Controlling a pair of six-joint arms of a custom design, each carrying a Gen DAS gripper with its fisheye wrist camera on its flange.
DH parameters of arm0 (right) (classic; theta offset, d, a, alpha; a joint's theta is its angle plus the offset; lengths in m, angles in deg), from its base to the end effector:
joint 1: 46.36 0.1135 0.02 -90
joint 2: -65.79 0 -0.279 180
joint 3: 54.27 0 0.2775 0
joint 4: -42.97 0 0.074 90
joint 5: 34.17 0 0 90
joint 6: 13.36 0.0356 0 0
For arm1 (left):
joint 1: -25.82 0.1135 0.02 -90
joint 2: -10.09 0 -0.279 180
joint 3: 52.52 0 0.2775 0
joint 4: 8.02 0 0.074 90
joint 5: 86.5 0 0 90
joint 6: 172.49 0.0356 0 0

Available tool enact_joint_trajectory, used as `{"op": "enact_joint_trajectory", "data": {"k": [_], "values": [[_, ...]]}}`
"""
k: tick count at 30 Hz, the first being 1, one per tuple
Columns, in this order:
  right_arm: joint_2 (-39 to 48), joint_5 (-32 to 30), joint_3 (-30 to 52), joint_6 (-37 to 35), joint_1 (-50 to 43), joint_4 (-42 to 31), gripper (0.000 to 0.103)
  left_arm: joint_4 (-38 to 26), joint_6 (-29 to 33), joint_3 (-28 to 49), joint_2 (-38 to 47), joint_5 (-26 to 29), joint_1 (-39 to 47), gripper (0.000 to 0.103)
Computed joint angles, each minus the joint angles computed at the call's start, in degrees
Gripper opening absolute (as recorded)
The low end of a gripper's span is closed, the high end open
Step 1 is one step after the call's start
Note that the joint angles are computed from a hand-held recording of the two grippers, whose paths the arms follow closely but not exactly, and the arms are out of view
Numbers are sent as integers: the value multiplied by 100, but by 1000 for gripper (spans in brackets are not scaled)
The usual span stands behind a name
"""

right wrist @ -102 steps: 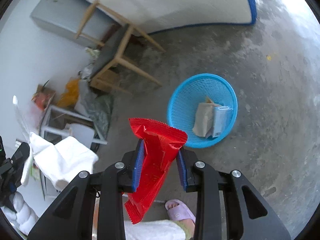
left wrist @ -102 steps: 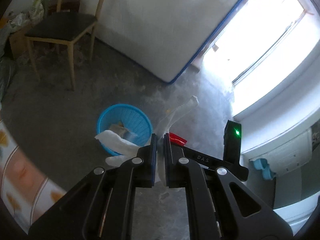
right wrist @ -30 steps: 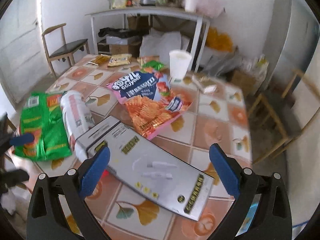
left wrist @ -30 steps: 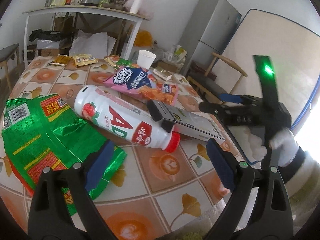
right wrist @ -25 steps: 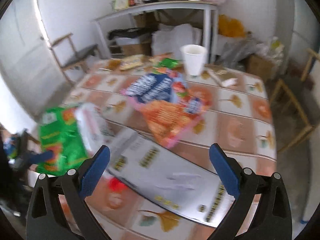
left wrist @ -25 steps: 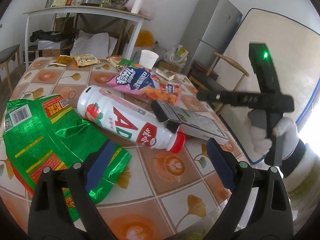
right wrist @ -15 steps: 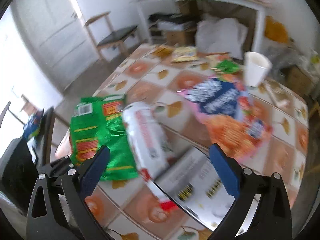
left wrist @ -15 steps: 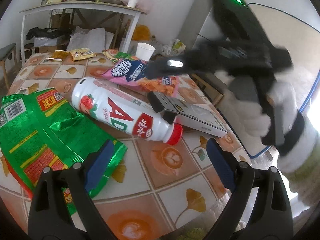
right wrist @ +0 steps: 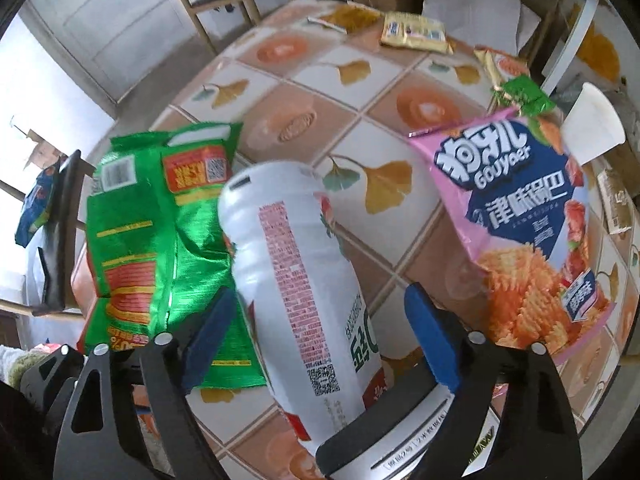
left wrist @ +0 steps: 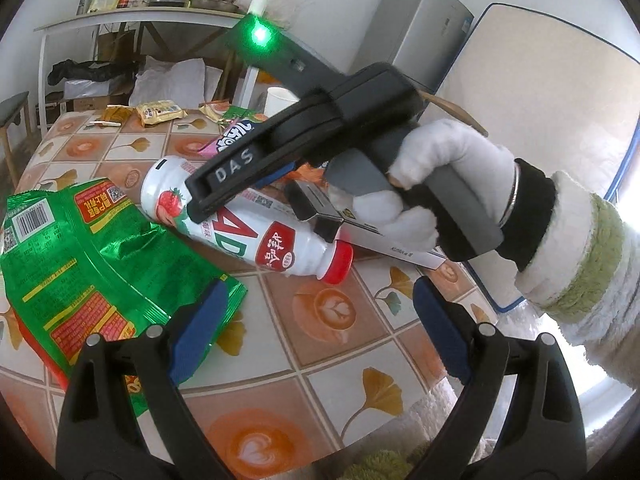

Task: Collect trash
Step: 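Grasp the white AD milk bottle with the right tool and lift it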

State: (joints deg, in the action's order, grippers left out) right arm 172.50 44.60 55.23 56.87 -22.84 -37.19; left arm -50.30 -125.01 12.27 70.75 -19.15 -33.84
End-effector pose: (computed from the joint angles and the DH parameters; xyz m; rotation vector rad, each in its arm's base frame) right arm 0.3651 0.1665 0.2879 -1.1041 2.6964 0.2968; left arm 0.1351 -0.2037 0.3107 0.1173 2.2314 -0.5615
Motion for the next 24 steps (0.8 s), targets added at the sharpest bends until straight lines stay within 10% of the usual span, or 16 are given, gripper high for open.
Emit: {"op": "enact_joint_trajectory", "data": {"k": [12,24], "values": [[-77,-241,-223,231,21,96,70,-13,-69,-16,-49,-44,-105,89],[-830,-2533,-577,1344,-984,1073,68,-101,-199,81,37,-212,-368,89]]}}
